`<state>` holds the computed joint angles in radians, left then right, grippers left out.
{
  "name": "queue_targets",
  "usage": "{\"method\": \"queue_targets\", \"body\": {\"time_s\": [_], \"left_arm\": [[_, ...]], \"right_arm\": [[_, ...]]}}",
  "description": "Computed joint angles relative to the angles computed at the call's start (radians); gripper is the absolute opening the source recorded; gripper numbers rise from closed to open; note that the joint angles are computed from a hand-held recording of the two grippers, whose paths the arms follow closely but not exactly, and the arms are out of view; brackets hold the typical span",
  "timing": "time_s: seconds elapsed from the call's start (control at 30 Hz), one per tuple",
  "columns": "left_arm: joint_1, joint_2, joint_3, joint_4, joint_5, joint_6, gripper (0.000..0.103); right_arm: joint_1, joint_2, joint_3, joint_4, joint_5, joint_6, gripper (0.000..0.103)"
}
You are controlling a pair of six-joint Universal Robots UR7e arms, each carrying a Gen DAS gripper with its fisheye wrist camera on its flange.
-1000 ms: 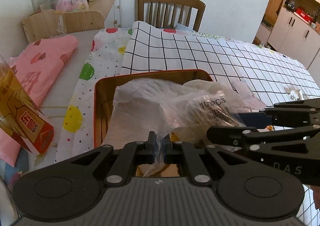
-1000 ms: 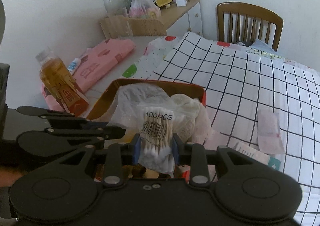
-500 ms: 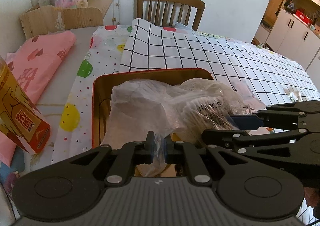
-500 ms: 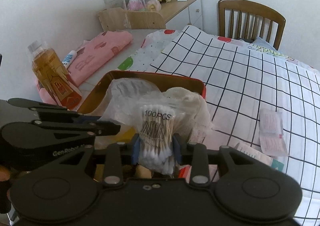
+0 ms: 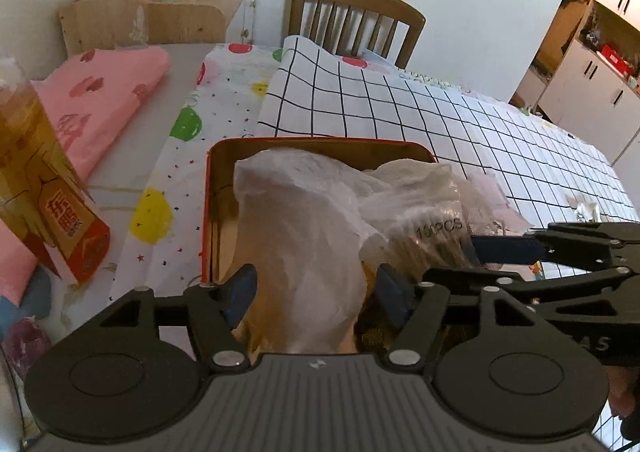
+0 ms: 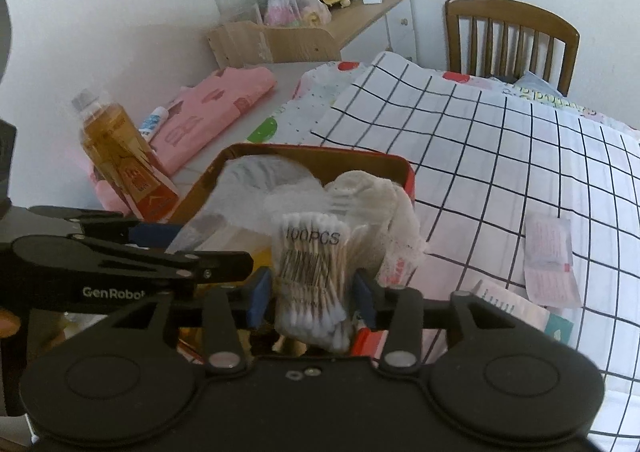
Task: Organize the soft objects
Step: 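Open the left gripper over the tin box while the right gripper releases the cotton swabs, then move both open grippers back toward the bunny and tea bag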
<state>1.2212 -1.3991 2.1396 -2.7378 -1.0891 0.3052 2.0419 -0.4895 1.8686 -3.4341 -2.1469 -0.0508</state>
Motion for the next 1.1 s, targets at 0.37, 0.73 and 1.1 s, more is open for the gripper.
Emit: {"method": "queue_targets", "body": {"time_s": [0.37, 0.73, 1.1], "left_arm": [[-0.049, -0.083, 0.061, -0.028, 0.008, 0.020, 0.067], [-0.149, -0.178, 0.136, -0.052, 0.021, 0.011, 0.075], [-0.266, -0.240, 0.205, -0.060, 0.057, -0.043, 0.084]], "right_arm": [[0.044, -0.045, 0.058, -0.056, 0.010, -0.010, 0.063], [0.080, -0.111, 0.144, -0.135, 0.010, -0.013, 0.070], [0.115, -0.198, 0.261, -0.235, -0.007, -0.011, 0.084]]}}
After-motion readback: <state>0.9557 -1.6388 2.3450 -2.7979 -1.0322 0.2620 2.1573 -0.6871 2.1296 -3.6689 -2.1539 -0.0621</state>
